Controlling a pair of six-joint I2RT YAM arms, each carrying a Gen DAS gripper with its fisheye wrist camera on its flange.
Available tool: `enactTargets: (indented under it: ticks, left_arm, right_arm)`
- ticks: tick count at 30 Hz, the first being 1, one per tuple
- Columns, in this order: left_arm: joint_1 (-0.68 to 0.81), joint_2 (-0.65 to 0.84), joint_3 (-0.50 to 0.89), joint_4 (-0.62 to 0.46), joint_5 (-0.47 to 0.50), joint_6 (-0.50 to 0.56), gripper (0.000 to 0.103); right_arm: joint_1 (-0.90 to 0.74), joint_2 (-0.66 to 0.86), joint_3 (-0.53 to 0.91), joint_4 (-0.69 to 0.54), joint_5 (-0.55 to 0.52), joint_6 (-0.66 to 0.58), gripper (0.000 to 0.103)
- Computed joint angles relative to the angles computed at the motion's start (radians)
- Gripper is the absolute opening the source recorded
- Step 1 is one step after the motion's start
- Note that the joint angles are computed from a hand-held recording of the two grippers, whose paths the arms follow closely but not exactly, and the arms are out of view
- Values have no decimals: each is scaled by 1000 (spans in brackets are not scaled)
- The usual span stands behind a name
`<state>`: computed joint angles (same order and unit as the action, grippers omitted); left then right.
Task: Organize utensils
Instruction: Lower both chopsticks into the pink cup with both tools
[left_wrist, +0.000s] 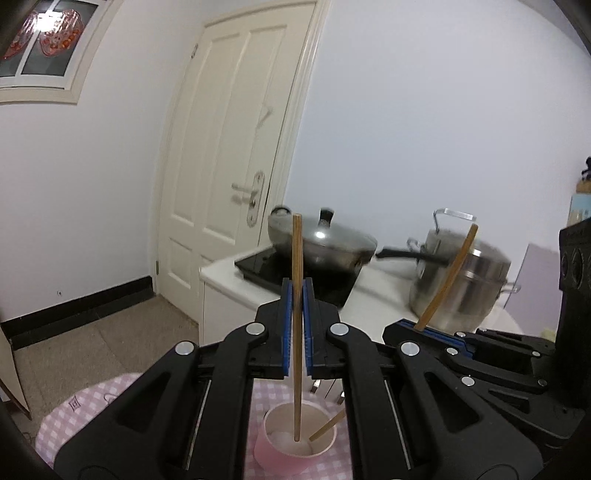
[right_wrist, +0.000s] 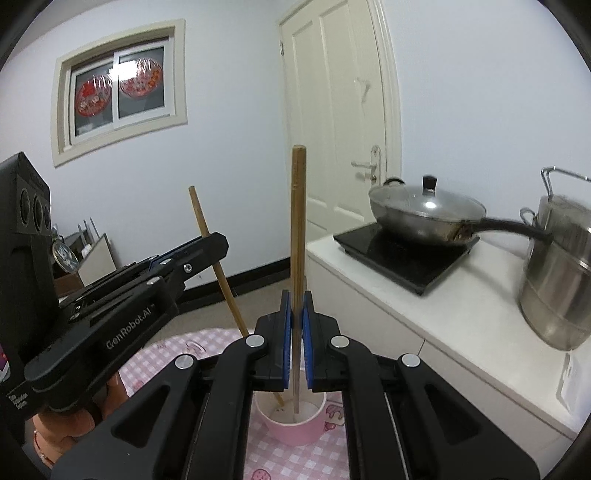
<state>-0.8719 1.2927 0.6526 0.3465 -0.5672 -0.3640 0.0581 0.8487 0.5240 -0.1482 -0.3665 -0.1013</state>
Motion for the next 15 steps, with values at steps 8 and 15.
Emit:
enactTargets:
  ticks: [8, 15]
  left_arm:
    - [26, 115, -40, 44, 41, -54, 6]
    - [36, 122, -72, 42, 82, -59, 6]
  right_arm:
    - [13, 76, -84, 82, 27, -4, 4]
    - [6, 110, -116, 115, 29, -1, 4]
